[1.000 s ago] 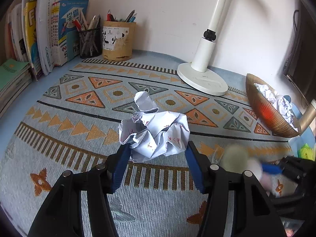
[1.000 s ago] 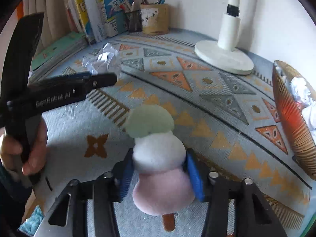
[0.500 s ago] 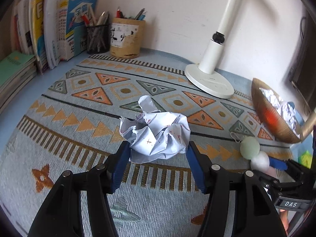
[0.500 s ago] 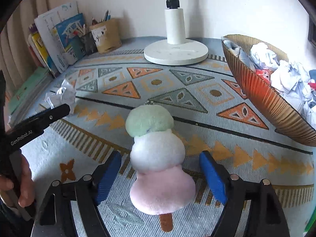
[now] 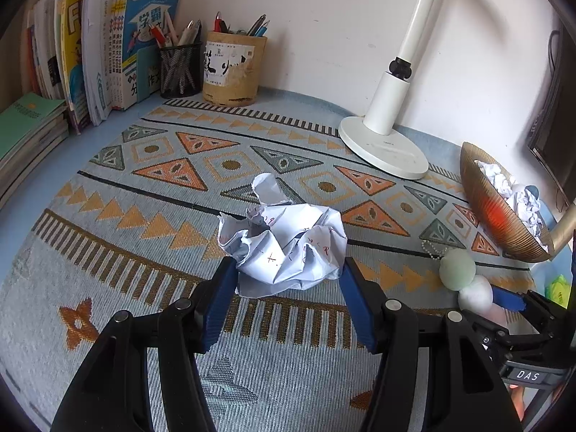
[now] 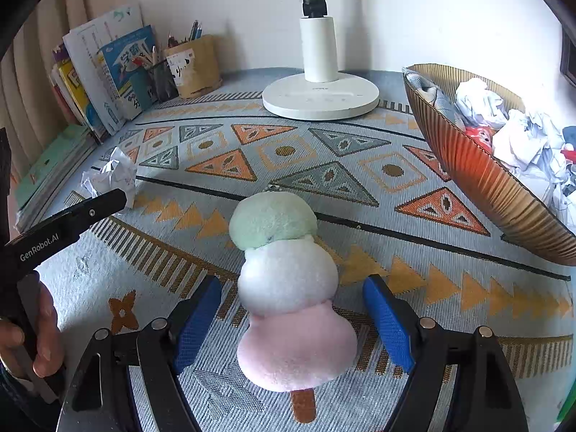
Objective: Organize objects
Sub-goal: 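Lift the paper ball with left gripper while right lifts the stacked plush, then carry the paper ball and plush to the bowl and open both grippers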
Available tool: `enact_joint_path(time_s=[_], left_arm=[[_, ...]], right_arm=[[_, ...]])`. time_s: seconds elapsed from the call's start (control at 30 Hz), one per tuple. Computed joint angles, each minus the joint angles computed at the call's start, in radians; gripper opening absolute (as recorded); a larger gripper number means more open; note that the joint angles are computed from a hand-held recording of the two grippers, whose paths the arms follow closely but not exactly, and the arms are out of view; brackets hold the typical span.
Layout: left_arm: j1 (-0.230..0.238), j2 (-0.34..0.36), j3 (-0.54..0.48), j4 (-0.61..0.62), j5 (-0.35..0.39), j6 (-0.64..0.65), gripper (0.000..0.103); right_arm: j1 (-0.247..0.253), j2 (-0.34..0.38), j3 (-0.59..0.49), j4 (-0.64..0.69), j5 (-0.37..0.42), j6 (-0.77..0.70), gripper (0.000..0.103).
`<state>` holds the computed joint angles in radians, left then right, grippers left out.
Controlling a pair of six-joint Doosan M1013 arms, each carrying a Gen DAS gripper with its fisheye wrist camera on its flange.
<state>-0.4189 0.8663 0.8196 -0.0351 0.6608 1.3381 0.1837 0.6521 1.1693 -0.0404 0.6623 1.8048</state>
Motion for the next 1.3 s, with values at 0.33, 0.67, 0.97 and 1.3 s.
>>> enact_joint_path(time_s=[0.33, 0.67, 0.97, 1.3], left_arm=[[0.002, 0.0, 0.002, -0.01, -0.004, -0.005, 0.057], [0.005, 0.0, 0.002, -0.022, -0.005, 0.001, 0.057], [0.004, -0.003, 0.008, -0.002, -0.012, -0.018, 0.056], [-0.007, -0.001, -0.005, 0.014, 0.003, -0.001, 0.054]], right_arm=[[0.0, -0.001, 0.002, -0.01, 0.0, 0.007, 0.08], [0.006, 0.001, -0.002, -0.033, 0.009, 0.021, 0.08], [0.005, 0.004, -0.008, -0.034, 0.015, 0.014, 0.08], [0.036, -0.019, 0.026, -0.153, 0.003, 0.049, 0.045]])
